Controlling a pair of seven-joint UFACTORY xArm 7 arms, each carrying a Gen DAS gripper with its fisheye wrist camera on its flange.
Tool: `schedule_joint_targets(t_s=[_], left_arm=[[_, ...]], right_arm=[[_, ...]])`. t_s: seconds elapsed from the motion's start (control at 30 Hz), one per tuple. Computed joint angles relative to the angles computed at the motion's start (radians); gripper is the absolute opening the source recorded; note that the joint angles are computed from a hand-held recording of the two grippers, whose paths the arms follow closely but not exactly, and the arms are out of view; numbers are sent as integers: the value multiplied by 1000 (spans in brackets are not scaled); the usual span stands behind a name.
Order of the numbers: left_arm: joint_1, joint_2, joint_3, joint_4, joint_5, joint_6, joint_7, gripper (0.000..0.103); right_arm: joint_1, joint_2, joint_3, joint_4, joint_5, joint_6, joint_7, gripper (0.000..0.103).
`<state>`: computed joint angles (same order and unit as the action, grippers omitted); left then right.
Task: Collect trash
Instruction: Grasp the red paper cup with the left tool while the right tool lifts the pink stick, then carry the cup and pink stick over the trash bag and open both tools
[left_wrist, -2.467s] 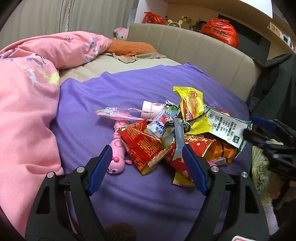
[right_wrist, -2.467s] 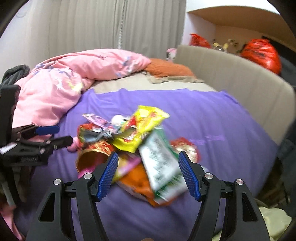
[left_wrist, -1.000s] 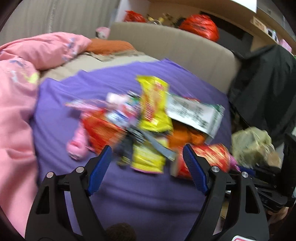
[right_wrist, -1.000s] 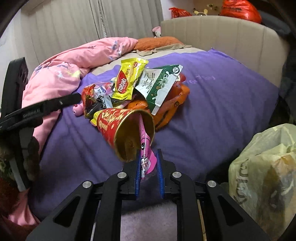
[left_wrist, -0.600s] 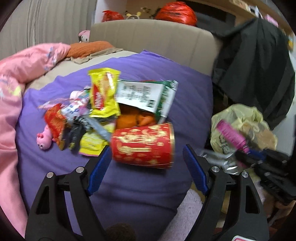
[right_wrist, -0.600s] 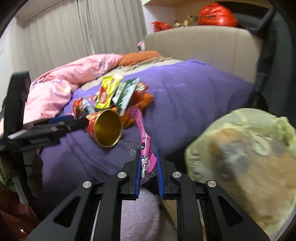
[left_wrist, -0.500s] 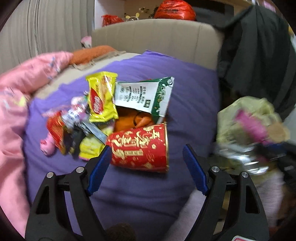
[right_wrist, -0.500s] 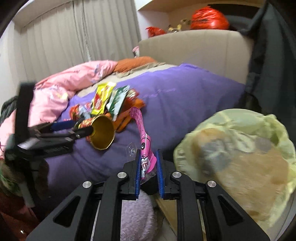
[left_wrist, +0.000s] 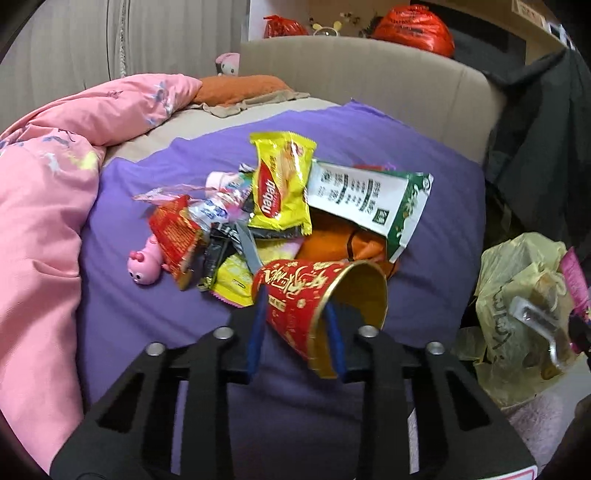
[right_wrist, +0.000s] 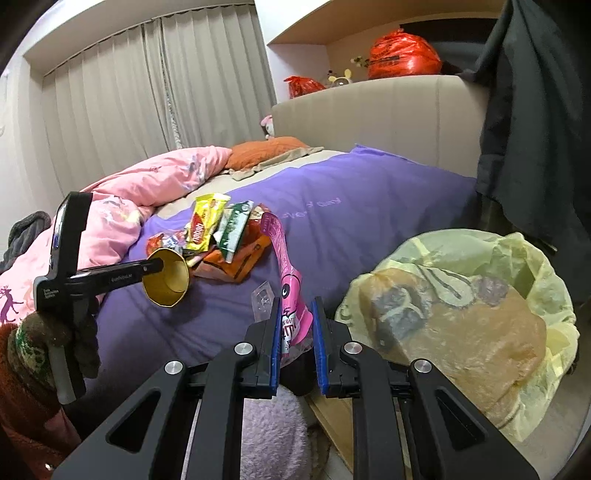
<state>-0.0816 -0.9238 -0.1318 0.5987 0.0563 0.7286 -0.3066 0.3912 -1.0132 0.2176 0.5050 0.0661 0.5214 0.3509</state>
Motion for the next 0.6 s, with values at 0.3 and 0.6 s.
schedule_joint_targets(t_s=[0.3,0.6], left_arm=[[9,-55,-4,22,14,-2,14,4],[-44,-87,-97,156,19,-20,18,4]], right_arm=[[-8,19,24,46,-21,-9,1,16],[-42,-92,27,50,-53,13,8,16]])
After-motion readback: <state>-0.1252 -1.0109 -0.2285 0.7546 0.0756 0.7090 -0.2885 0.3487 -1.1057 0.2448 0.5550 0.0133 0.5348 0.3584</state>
